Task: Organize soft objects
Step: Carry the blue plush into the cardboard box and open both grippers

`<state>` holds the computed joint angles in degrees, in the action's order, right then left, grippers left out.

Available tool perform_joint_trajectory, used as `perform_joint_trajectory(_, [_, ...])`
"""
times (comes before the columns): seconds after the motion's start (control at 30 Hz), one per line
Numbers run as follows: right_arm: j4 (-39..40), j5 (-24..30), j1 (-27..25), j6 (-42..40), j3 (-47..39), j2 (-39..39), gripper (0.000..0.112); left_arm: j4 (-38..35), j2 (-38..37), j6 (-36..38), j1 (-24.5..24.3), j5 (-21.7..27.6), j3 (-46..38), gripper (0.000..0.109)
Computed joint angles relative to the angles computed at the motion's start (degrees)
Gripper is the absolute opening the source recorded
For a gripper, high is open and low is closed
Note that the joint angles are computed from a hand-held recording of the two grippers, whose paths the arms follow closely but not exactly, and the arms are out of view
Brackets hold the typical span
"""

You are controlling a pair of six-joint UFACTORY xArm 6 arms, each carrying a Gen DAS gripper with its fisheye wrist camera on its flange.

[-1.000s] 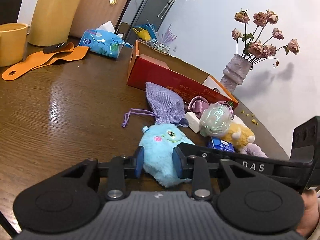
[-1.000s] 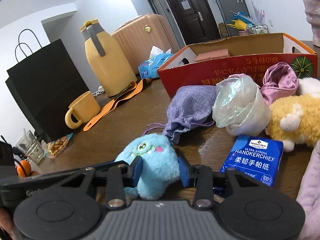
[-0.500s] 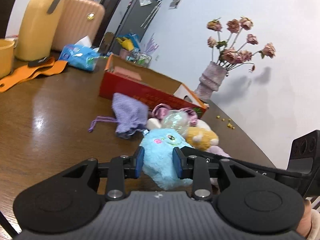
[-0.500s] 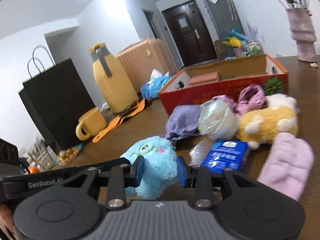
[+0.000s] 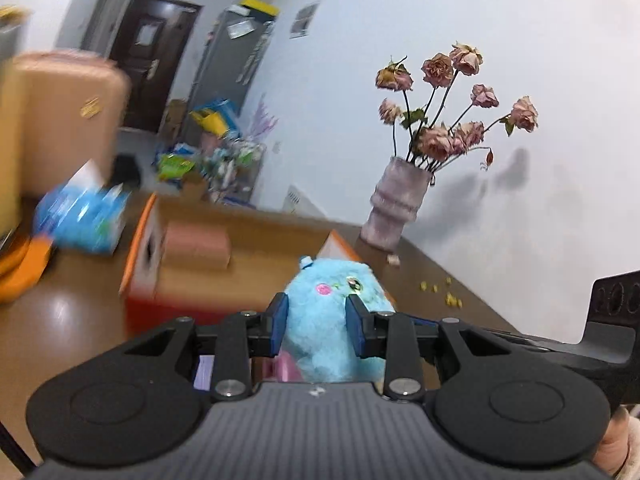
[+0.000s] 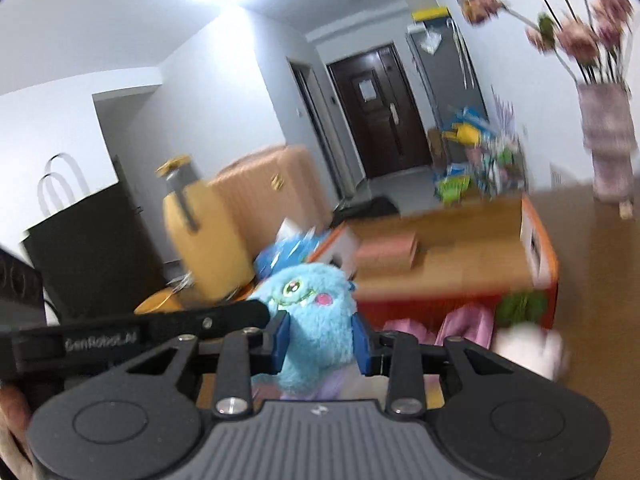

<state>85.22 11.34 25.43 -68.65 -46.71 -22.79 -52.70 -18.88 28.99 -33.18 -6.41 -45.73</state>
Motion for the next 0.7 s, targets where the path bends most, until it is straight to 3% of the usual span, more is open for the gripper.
perform_joint_trajectory(0.1, [-7.63, 4.44, -5.66, 7.88, -13.39, 13.00, 0.031, -0.70, 13.84, 4.11, 5.13, 6.48, -16.06, 0.031])
perform_joint_trajectory(0.27, [-27.82, 14.44, -12.46, 30.63, -38.38, 35.90, 0.031, 19.12, 34.80, -14.51, 12.16, 17.56, -40.00, 0.031])
perform_joint_trajectory(0.43, [-46.05, 23.71, -15.22, 49.95, -63.86, 56.61, 0.032, 29.80, 53.16, -26.90, 16.58, 36.81, -65.35, 0.032])
perform_joint_trajectory(0.5, [-54.88, 29.89, -15.72, 59.49, -75.85, 65.51, 0.032, 32.67, 57.02, -27.79, 16.85, 38.87, -70.07, 0.033])
perform_joint_trajectory(0.57, [-58.62, 33.76, -15.72, 64.36, -83.59, 70.83, 0.035, 37.05, 58.42, -30.06, 16.77, 39.70, -71.65, 0.034])
perform_joint_trajectory(0.7, [-60.51, 30.75, -14.91, 62.83, -81.50, 69.54, 0.038, 37.41, 55.93, -29.44, 17.14, 37.50, -67.67, 0.041])
